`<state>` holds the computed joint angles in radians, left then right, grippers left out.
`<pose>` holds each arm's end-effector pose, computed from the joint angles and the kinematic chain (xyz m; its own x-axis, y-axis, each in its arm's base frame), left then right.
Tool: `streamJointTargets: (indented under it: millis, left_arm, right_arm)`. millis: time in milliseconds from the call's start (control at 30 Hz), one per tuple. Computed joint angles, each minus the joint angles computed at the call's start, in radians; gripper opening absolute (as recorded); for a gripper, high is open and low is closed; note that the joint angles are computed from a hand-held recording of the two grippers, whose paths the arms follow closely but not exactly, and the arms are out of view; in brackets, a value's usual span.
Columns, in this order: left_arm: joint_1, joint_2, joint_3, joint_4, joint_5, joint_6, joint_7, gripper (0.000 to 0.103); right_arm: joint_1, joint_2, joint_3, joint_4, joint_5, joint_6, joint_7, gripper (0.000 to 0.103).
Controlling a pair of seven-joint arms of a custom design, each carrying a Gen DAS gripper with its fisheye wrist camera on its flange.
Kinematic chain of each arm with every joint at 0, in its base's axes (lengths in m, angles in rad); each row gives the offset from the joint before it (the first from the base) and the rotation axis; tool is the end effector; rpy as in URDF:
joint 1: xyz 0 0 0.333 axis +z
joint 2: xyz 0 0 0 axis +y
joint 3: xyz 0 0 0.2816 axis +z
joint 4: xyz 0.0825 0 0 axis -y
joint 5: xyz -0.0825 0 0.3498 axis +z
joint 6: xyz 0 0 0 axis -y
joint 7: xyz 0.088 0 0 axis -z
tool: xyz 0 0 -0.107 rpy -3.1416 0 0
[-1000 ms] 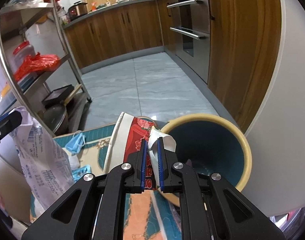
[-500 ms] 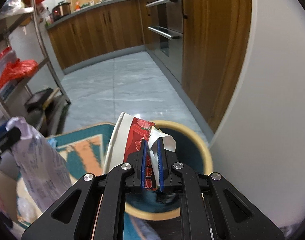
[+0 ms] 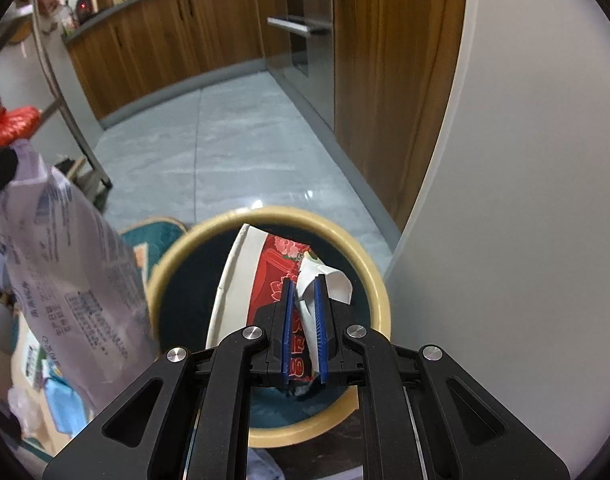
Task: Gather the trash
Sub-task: 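Carry the cup and wipe pack over the bin and release both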
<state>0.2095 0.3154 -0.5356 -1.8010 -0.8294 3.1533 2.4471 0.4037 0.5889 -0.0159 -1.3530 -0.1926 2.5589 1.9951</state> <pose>0.6217 -0.1015 0.4745 -0.3116 -0.9434 0.1133 -0.4816 0.0540 -0.8747 0.6593 0.2754 0.4348 0.1159 -0.9914 -0.0612 -0.8054 -0.0577 -0.5899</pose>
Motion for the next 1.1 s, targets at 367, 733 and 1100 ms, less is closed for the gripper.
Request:
streamJointTargets:
  millis: [367, 733, 1100]
  left_arm:
    - [-0.099, 0.092, 0.120, 0.023, 0.226, -0.025, -0.205, 0.044]
    - [-0.143, 0.097, 0.217, 0.009, 0.437, -0.055, -0.423, 0.046]
    - [-0.063, 0.048, 0.168, -0.061, 0.498, -0.046, -0.494, 0.046]
  right_arm:
    - [0.004, 0.137, 0.025, 0.165, 0.054, -0.160, -0.080, 0.011]
    - [0.014, 0.093, 0.011, 0.091, 0.052, -0.106, -0.061, 0.011]
    - [0.022, 0.068, 0.004, 0.069, 0.024, -0.089, -0.029, 0.019]
